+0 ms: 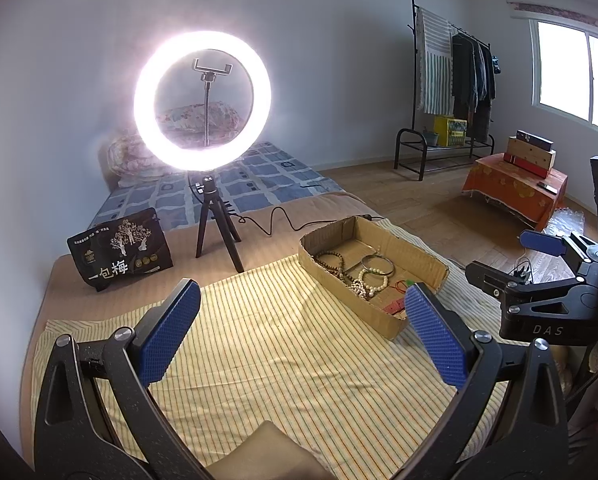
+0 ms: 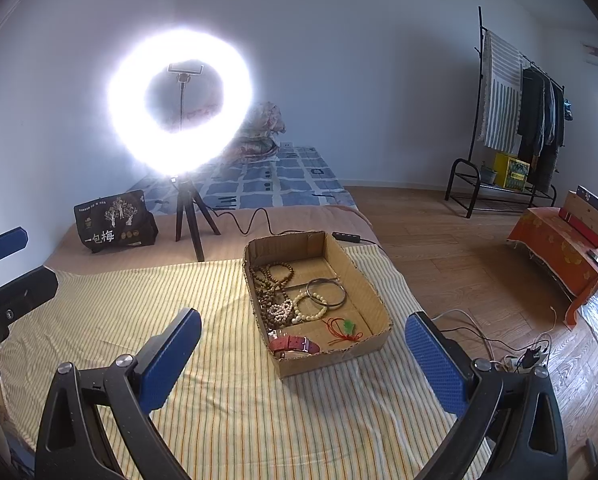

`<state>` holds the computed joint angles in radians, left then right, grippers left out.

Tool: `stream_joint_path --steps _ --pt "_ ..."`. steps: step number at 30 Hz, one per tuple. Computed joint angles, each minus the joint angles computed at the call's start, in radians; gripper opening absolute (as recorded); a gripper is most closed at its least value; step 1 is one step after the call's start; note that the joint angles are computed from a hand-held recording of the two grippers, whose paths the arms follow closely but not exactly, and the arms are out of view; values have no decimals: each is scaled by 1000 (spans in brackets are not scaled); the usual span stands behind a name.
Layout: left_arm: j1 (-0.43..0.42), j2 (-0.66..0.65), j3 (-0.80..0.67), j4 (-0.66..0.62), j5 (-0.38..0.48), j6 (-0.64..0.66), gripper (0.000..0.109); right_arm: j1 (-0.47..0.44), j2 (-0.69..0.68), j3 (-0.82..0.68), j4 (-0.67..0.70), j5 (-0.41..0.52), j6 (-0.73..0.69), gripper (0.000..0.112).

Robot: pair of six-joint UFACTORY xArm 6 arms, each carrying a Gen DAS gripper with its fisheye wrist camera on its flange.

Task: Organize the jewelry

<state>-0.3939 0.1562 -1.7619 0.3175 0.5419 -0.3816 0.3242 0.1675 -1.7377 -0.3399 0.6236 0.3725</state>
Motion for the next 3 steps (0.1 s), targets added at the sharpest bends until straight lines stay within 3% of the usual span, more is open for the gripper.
stream_joint_path --steps 3 --pt "2 -2 1 34 -4 -21 103 0 1 1 -2 1 -1 103"
